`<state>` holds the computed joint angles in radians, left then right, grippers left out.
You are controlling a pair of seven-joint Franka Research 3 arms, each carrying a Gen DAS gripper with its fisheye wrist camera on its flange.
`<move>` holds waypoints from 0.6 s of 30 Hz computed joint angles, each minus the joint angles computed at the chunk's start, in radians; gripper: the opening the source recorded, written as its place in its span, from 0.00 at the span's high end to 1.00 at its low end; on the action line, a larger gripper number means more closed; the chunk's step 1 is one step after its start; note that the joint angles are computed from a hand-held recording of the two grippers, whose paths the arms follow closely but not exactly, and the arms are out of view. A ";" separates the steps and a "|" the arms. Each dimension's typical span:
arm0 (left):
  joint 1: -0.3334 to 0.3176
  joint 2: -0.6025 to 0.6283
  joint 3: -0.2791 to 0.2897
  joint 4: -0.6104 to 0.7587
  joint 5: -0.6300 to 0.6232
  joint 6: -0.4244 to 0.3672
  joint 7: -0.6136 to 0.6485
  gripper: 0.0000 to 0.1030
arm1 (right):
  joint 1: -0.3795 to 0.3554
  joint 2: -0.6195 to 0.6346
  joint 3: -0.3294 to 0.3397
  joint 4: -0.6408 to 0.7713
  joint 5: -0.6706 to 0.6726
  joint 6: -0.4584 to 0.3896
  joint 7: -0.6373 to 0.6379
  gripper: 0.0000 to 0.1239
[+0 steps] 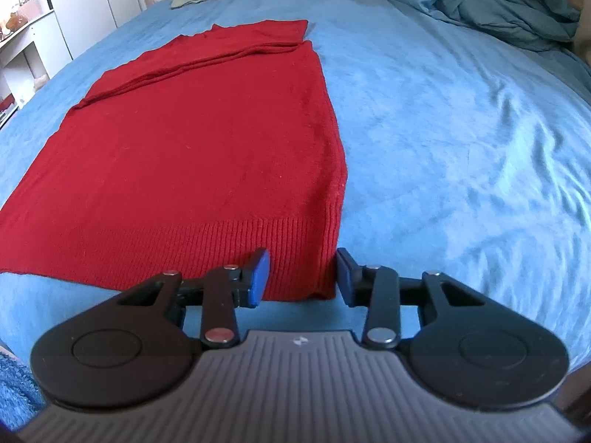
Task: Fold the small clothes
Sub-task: 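Grasp the hem with both grippers and lift it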
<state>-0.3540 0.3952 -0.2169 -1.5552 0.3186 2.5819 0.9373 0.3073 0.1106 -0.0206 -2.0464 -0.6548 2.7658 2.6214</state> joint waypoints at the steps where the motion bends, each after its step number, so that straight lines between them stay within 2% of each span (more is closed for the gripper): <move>1: -0.002 0.002 0.001 0.003 0.001 -0.003 -0.003 0.82 | 0.000 0.000 0.000 0.000 0.002 0.000 -0.001 0.56; 4: -0.008 0.006 0.003 0.011 0.006 -0.012 -0.010 0.86 | -0.002 0.001 0.000 0.001 0.012 0.003 -0.007 0.57; 9: -0.013 0.013 0.007 0.027 0.019 -0.030 -0.007 0.94 | -0.003 0.003 -0.002 0.002 0.015 0.004 -0.009 0.66; 18: -0.039 0.022 0.017 0.061 0.059 -0.076 -0.034 0.96 | 0.003 0.005 -0.010 0.001 -0.013 0.010 0.021 0.82</move>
<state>-0.3931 0.4168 -0.2003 -1.4938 0.3778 2.5057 0.9030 0.3107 0.1153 -0.0301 -2.0453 -0.6680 2.7760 2.6427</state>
